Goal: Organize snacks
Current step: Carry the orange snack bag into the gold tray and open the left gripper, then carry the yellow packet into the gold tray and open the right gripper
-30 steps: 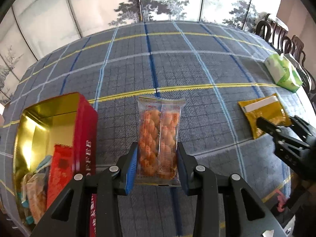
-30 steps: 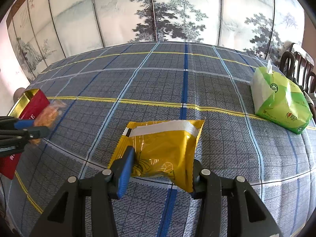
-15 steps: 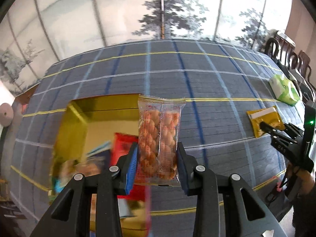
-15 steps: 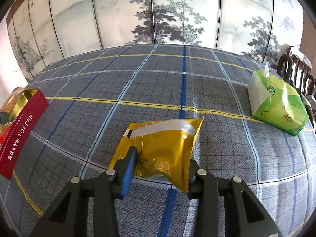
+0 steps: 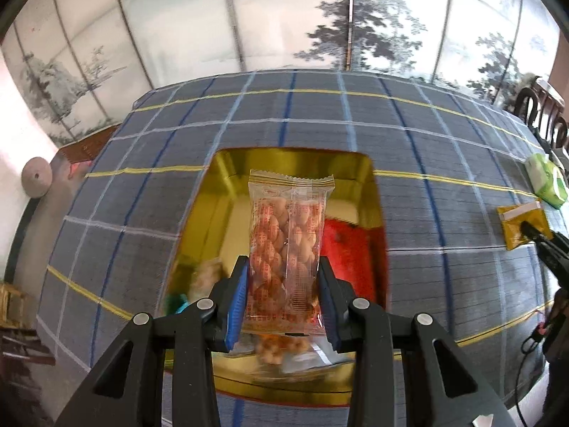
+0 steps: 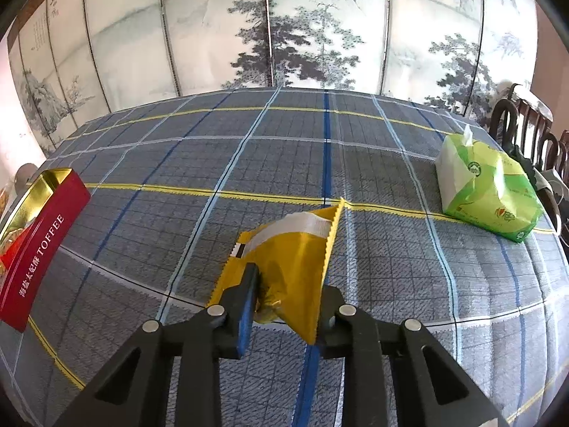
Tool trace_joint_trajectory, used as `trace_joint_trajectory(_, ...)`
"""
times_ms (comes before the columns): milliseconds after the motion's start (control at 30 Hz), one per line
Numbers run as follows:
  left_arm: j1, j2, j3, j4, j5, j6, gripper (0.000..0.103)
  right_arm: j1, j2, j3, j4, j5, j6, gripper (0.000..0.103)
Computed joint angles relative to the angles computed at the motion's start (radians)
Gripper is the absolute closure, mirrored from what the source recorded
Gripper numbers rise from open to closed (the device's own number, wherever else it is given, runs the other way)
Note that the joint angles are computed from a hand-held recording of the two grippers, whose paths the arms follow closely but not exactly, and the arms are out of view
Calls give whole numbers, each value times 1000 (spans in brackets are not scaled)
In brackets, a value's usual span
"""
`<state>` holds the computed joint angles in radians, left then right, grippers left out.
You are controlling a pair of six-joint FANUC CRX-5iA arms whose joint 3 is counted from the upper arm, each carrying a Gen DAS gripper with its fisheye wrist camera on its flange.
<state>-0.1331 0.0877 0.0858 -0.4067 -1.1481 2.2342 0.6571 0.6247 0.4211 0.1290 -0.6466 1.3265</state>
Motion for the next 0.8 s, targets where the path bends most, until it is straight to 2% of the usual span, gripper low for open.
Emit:
trace_joint_trajectory(267, 29, -8, -43, 10, -9, 1, 70, 1, -18, -20, 30, 2, -54, 79)
trace_joint_trajectory(367, 28, -8, -51, 2, -7, 2, 66, 3, -23, -22, 35, 3, -63, 79)
trace_joint_trajectory(567, 24, -14, -59, -10, 0, 1, 64, 15, -42, -22, 40, 13, -65, 80)
trace_joint_trajectory(667, 31, -22, -71, -4, 13, 2, 56, 22, -48, -6, 14, 10, -43, 80)
trace_joint_trajectory(733, 36, -32, -82, 5, 27, -2, 47, 31, -52, 2, 8, 11, -31, 80)
trace_joint_trajectory(800, 36, -42, -90, 5, 35, -5, 44, 39, -52, 24, -26, 4, -4, 80)
